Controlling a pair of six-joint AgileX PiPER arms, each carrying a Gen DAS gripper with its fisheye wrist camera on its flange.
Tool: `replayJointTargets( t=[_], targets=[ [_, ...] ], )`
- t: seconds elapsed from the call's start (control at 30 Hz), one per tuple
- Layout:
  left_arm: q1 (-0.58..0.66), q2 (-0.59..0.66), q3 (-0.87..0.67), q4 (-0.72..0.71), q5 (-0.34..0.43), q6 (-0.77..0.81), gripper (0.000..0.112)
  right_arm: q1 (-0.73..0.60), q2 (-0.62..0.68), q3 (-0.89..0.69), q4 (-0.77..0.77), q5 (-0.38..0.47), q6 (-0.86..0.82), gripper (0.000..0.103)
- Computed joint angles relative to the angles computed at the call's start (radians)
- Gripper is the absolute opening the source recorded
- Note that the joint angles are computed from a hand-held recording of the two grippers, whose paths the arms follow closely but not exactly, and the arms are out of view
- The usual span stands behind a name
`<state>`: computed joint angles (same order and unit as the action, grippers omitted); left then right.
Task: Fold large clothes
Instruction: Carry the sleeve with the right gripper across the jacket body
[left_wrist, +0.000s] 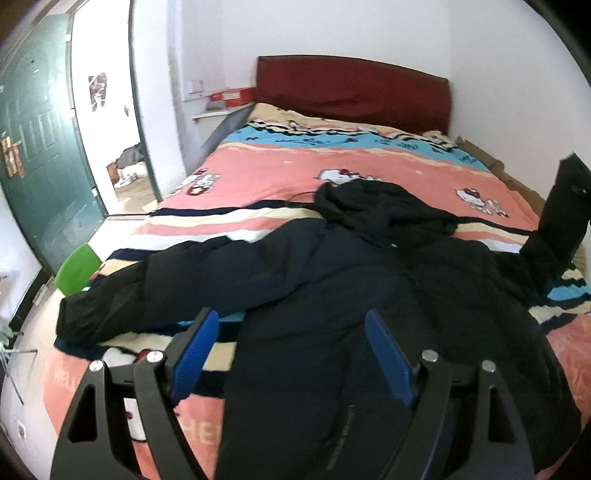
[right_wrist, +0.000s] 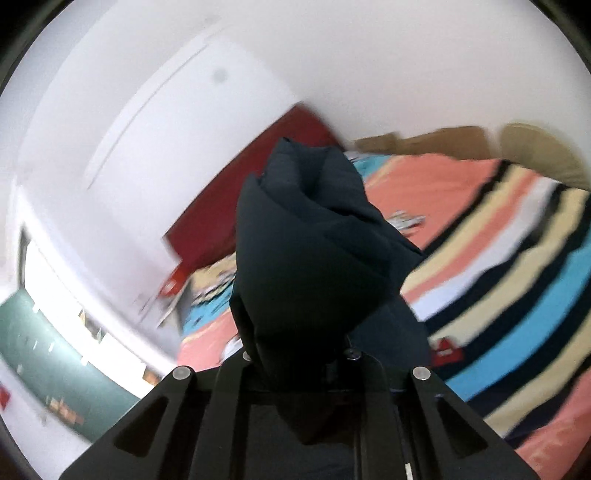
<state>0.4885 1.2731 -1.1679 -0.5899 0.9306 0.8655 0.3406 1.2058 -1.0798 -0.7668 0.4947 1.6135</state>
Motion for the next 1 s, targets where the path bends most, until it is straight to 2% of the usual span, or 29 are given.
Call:
replayJointTargets(
  t=[0.1, 0.23, 0.5, 0.63, 0.83, 0.9, 0.97, 1.0],
  targets=[
    [0.076, 0.007, -0.004, -0.063, 0.034, 0.056, 0.081, 0.098, 0.104, -0.085, -0.011, -0.004, 0.002, 0.013],
    [0.161, 0.005, 0.006, -0.143, 0.062, 0.129, 0.081, 0.253, 0.258, -0.198, 0.0, 0.064, -0.036, 0.013],
    [0.231, 0.015, 0.005, -0.201, 0.11, 0.198, 0.081, 0.385, 0.547, -0.387, 0.186, 0.147, -0.212, 0.013],
    [0.251, 0.022, 0.009, -0.195, 0.113, 0.201, 0.081, 0.387, 0.689, -0.479, 0.328, 0.189, -0.388, 0.013],
    [0.275, 0.03, 0.013, -0.188, 0.12, 0.207, 0.081, 0.456, 0.791, -0.561, 0.358, 0.283, -0.49, 0.013],
    [0.273, 0.023, 0.021, -0.182, 0.118, 0.196, 0.081, 0.456, 0.794, -0.567, 0.38, 0.289, -0.518, 0.015],
    [0.275, 0.012, 0.027, -0.18, 0.124, 0.192, 0.081, 0.449, 0.788, -0.569, 0.417, 0.283, -0.554, 0.023],
    [0.275, 0.006, 0.028, -0.179, 0.127, 0.191, 0.081, 0.449, 0.782, -0.56, 0.429, 0.268, -0.57, 0.032]
  ],
)
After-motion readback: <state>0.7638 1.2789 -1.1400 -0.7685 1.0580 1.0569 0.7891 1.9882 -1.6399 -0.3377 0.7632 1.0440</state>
